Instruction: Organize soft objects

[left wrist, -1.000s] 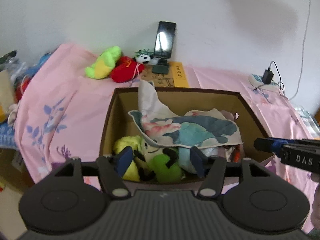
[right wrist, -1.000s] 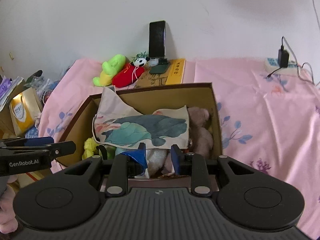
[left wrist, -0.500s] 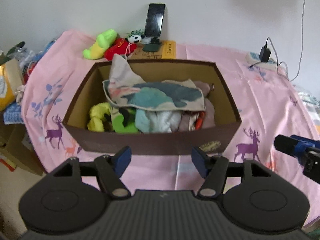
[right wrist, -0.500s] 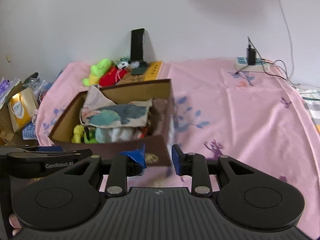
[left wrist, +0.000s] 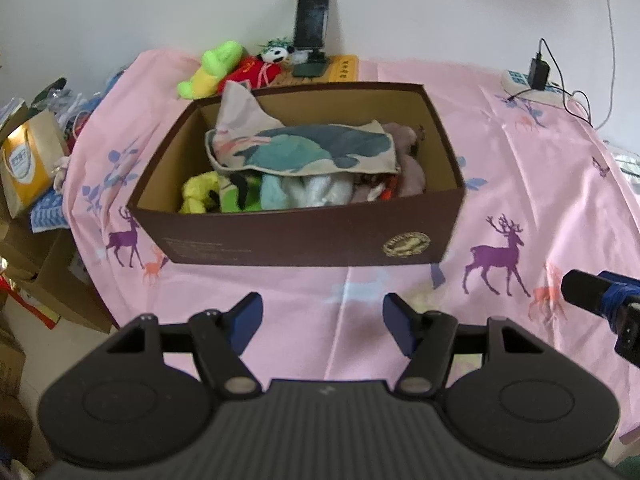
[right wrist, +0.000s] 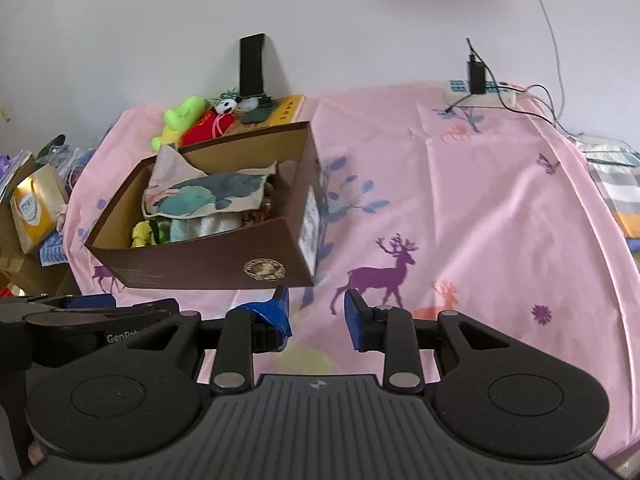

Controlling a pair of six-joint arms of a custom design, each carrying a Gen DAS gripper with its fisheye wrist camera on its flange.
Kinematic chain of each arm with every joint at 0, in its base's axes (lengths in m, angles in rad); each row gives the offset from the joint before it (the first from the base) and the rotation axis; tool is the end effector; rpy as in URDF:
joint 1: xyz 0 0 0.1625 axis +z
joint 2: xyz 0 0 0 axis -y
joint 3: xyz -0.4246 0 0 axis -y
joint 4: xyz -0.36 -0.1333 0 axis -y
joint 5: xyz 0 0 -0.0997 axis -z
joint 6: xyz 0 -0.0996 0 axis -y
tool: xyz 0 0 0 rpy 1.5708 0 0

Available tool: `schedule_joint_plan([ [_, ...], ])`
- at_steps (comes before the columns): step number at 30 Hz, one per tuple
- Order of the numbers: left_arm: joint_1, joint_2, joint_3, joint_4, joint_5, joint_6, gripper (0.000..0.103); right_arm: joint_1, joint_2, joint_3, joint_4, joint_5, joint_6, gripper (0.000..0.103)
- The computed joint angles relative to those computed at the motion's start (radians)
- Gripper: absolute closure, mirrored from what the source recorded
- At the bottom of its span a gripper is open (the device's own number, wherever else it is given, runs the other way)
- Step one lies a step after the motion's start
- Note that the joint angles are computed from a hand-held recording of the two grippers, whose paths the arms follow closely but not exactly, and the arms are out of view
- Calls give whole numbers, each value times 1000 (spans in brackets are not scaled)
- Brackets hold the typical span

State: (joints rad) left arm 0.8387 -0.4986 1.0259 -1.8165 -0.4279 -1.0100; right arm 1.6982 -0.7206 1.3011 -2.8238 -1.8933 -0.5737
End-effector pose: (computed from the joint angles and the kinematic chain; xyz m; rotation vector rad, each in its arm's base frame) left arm -0.3470 -0.7211 0.1170 -0.1000 2.0792 -0.8305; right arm 0.1971 -0.7379 0.2334 0.7474 -2.4707 0.7857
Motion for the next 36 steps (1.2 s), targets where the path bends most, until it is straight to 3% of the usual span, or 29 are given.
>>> schedule_joint_plan([
  [11, -11, 102, -141, -28, -39, 173, 37, -14, -9, 0, -69, -107, 31, 89],
  [18, 5, 115, -205, -7, -29, 219, 37, 3, 32, -65, -35, -145, 72, 88],
  [26, 42, 64, -199, -5, 17, 235, 37, 49, 128, -215, 79, -111, 130, 88],
  [36, 96, -25, -151, -14, 63, 247, 37, 114, 275, -401, 169, -96, 124, 87],
])
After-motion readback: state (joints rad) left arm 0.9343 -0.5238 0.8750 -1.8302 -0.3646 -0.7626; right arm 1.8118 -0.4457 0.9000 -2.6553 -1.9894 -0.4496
